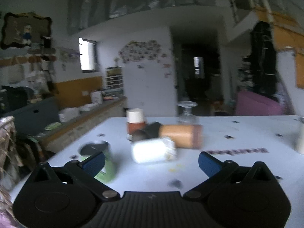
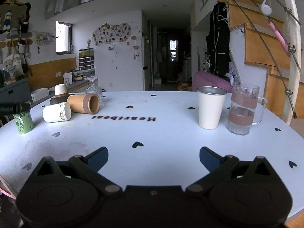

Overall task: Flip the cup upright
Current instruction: 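Move the left gripper to the upside-down green tin can and close on it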

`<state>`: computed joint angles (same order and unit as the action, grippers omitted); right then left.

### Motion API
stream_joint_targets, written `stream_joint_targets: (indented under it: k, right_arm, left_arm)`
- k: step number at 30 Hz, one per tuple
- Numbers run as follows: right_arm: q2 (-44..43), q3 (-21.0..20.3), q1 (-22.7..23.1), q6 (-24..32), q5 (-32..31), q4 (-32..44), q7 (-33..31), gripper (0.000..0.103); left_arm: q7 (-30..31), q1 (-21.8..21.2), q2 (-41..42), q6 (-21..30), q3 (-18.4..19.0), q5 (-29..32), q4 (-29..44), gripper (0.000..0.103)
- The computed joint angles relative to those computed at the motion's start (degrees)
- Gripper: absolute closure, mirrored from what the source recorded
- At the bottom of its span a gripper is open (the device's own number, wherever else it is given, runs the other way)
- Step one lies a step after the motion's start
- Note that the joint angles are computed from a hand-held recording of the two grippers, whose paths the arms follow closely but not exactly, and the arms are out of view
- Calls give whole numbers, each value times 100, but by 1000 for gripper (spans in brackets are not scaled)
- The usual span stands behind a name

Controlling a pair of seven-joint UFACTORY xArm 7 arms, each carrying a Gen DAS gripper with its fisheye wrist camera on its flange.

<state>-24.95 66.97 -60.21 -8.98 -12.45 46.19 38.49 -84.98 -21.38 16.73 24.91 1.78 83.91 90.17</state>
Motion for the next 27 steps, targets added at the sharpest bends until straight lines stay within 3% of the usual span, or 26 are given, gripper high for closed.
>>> stream_joint_targets:
  k: [3,17,23,25,27]
  right_arm:
    - [6,14,-31,-14,19,-2,10,0]
    - [16,90,-66,-17,46,-12,-8,0]
    - [23,100,-77,18,16,0,19,0]
    - [17,88,-67,26,11,-7,32,0]
    - [26,82,-69,23,2,-9,38,0]
  left_arm:
    - [262,69,310,234,99,-191,449,0]
    - [2627,483,2058,842,560,-2805,2642,0]
    - [2975,386,2433,871,862,-3375,3089,0]
    - [2985,294,2521,977,1029,-3512,3208,3]
    - [3095,260,2546,954,1114,-3690,3222,12]
